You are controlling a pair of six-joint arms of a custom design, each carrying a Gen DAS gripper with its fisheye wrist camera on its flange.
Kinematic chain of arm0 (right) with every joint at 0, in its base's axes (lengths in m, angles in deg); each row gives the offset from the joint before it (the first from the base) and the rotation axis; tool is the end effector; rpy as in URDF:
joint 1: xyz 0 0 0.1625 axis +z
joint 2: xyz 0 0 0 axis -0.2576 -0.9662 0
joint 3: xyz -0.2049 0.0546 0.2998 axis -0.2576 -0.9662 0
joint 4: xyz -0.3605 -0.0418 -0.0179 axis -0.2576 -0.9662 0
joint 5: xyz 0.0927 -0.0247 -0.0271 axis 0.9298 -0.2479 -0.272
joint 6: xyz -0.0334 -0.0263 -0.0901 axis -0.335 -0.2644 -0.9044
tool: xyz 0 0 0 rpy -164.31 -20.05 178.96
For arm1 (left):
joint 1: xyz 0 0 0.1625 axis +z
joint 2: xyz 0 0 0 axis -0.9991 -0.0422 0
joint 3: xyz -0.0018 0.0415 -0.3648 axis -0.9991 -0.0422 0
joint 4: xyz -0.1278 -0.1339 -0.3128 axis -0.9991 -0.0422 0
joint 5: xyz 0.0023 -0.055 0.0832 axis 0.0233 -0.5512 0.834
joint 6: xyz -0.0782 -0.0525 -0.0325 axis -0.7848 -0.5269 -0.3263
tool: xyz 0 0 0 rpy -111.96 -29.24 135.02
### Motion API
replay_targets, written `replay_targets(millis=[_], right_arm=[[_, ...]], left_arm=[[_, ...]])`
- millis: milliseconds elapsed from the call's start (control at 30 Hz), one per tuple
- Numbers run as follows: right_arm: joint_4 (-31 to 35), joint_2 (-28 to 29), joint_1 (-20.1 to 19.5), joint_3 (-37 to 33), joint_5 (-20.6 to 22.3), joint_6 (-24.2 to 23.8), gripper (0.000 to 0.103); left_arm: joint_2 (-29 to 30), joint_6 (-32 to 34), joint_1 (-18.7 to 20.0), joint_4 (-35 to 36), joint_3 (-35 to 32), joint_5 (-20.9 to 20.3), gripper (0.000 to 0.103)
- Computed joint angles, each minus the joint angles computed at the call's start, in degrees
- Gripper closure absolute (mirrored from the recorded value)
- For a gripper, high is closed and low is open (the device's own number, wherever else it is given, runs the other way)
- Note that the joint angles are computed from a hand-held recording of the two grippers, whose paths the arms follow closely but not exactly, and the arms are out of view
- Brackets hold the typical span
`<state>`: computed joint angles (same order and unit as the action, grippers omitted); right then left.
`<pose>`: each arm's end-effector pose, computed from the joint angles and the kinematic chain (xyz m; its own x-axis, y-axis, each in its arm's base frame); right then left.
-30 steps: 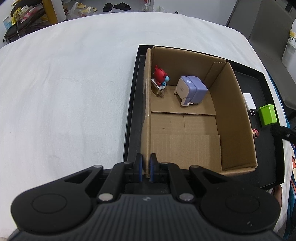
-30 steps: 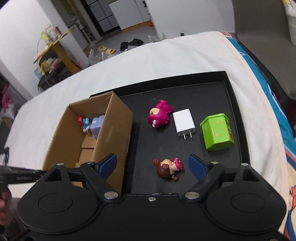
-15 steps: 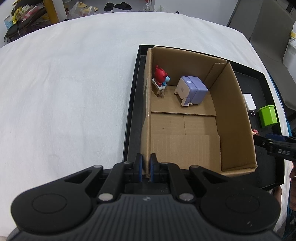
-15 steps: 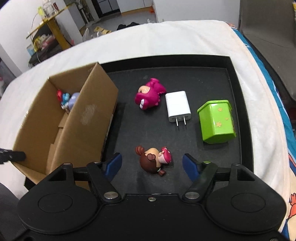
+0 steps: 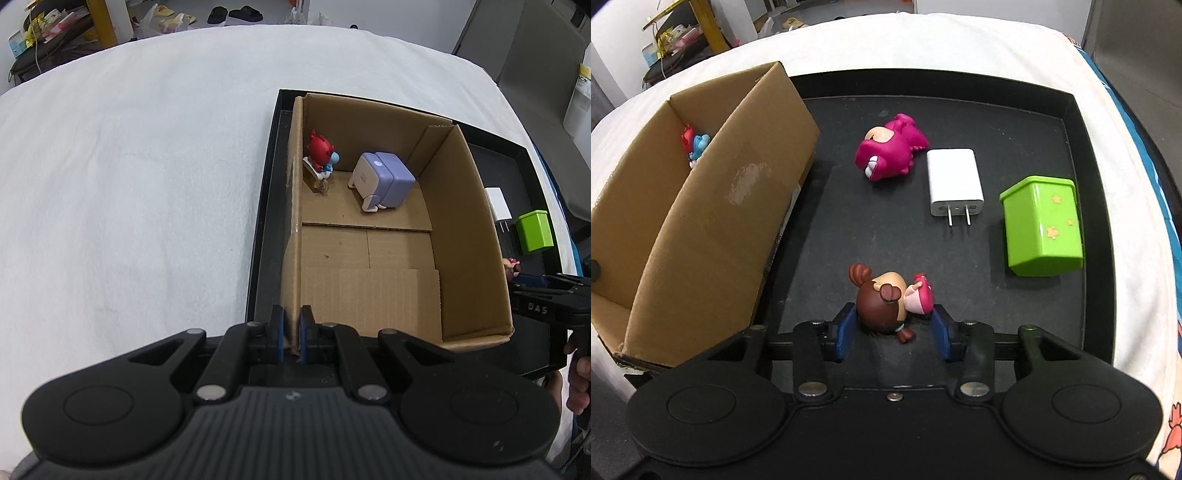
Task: Organize rigid objects
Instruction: 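Lower the right gripper onto the brown-haired doll figure and close it, then lift the doll figure with the right gripper over the box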
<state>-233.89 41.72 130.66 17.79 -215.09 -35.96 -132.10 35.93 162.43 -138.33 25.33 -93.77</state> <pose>0.3165 -0.5377 -0.0934 -0.7178 0.4814 0.5029 0.0465 0.7539 -0.6554 -0.0001 -0.7154 0.3370 -0.5609 0.6384 -0.5271 0.6705 0.7237 0.1631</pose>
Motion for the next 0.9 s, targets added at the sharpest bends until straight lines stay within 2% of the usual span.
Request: replay_targets(millis=[367, 600, 900], right_arm=[[-3.65, -2.87, 2.48, 2.15, -2.01, 1.22, 0.061], [-7.08, -3.36, 3.77, 0.96, -3.83, -2.08, 0.061], [-12.89, -2.68, 4.59, -1.03, -1.91, -6.86, 0.061]], left_arm=[[-0.19, -0.13, -0.22, 0.15, 0.24, 0.11, 0.096], [-0.23, -0.29, -0.25, 0.33, 0.28, 0.07, 0.096], [0.11, -0.06, 0.00, 0.75, -0.53, -0.30, 0.096]])
